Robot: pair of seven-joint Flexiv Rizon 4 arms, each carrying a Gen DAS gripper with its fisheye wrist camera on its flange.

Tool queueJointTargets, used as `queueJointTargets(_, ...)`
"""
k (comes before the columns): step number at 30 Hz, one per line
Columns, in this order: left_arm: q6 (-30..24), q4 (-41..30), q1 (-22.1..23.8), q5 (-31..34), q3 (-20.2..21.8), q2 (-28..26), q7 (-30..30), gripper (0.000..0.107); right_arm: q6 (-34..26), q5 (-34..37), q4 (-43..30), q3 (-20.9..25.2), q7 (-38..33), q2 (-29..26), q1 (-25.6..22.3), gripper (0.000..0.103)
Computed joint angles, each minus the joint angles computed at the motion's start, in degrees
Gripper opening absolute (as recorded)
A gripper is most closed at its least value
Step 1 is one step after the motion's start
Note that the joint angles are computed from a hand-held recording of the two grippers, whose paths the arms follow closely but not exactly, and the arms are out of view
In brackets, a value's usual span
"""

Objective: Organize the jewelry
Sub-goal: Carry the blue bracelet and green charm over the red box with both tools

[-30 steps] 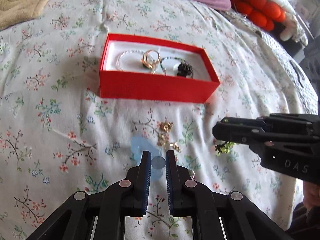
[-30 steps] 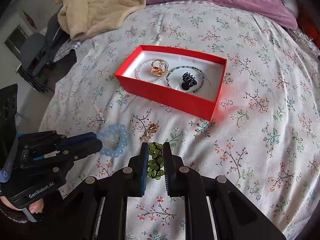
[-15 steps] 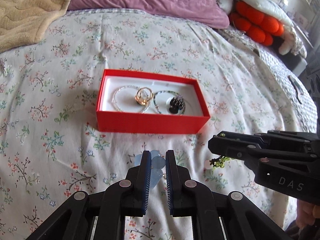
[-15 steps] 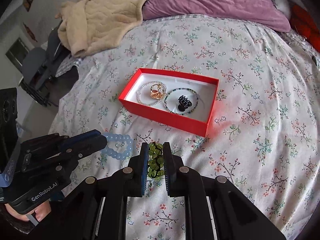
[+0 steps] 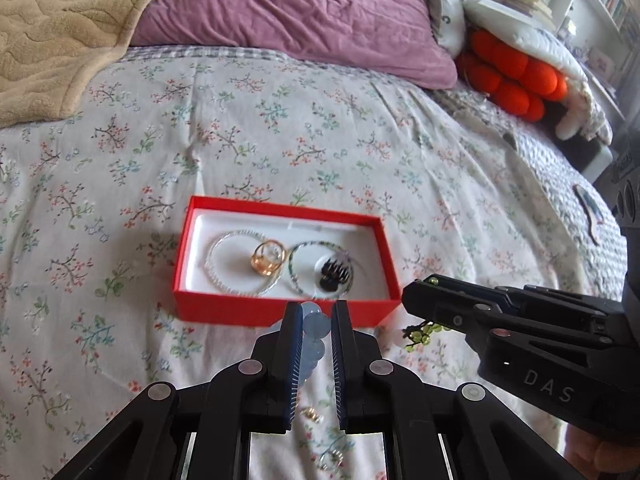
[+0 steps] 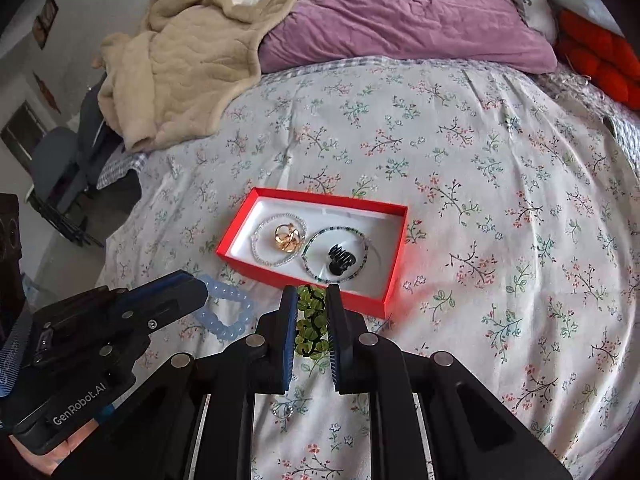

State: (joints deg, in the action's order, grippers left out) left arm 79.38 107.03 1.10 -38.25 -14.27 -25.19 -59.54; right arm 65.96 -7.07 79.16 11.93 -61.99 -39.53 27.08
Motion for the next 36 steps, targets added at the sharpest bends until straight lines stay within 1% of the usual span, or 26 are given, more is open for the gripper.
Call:
queueJointTargets(4,-0.21,-3.57,0.59,-1.36,-1.91,-2.93,0.12,0.009,0.43,-0.33,-2.00,-1.41,1.96,-1.58,0.10,0.015)
queueJointTargets(10,-0.32,-8.70,2.20,-4.87,-5.68,-7.40,0.24,0.009,0.75,2.40,-6.29,0.37,2.55,-5.16,-2.13,0.015)
queueJointTargets(13,0.36,-10.34,2.43,-5.82,-6.38,-8.91,-0.32,0.009,0.54,3.93,-8.42,1.38,2.20,-6.75,-2.99,0.015)
queueJointTargets(15,0.92,-11.25,3.00,-6.44,-7.22,-9.80,-0.25,0.009,0.22,4.31,-9.62,1.27,2.28,-7.56,-2.93,0.015)
queueJointTargets(16,0.84,-11.79,2.72,-6.08,-6.58,-10.18,-1.04,0.009,0.31,4.44,-10.10,1.16,2.28,-7.94,-2.85,0.015)
queueJointTargets(18,0.07,-12.95,1.52,-4.24,-4.00,-10.99,-3.69,0.009,0.66,4.52,-11.00,0.80,2.44,-8.74,-2.57,0.015)
queueJointTargets(20,-1.38,-14.16,-0.40,-1.08,0.06,-11.78,-7.76,0.009,0.73,4.54,-12.22,0.63,2.59,-9.70,-2.40,0.015)
queueJointTargets(23,-2.51,-15.10,-1.35,2.88,3.40,-12.78,-12.02,0.009,1.25,4.54,-13.65,0.51,2.48,-10.87,-2.22,0.015)
queueJointTargets(28,-3.96,-15.48,-0.83,6.80,5.22,-13.41,-16.89,0.009,3.33,4.42,-14.94,0.37,2.33,-12.31,-2.07,0.015)
queueJointTargets(34,-6.63,-16.42,-1.38,11.31,7.50,-13.71,-21.25,0.010,0.62,3.92,-16.92,-0.17,3.28,-13.51,-1.58,0.018)
queueJointTargets(35,-6.87,-16.42,-1.40,11.95,7.64,-13.60,-21.53,0.012,0.09,4.07,-17.09,-0.04,3.37,-13.52,-1.70,0.019)
queueJointTargets(36,-6.99,-16.26,-1.30,12.42,7.57,-13.36,-21.63,0.017,-0.20,4.28,-17.11,0.13,3.39,-13.44,-1.82,0.027)
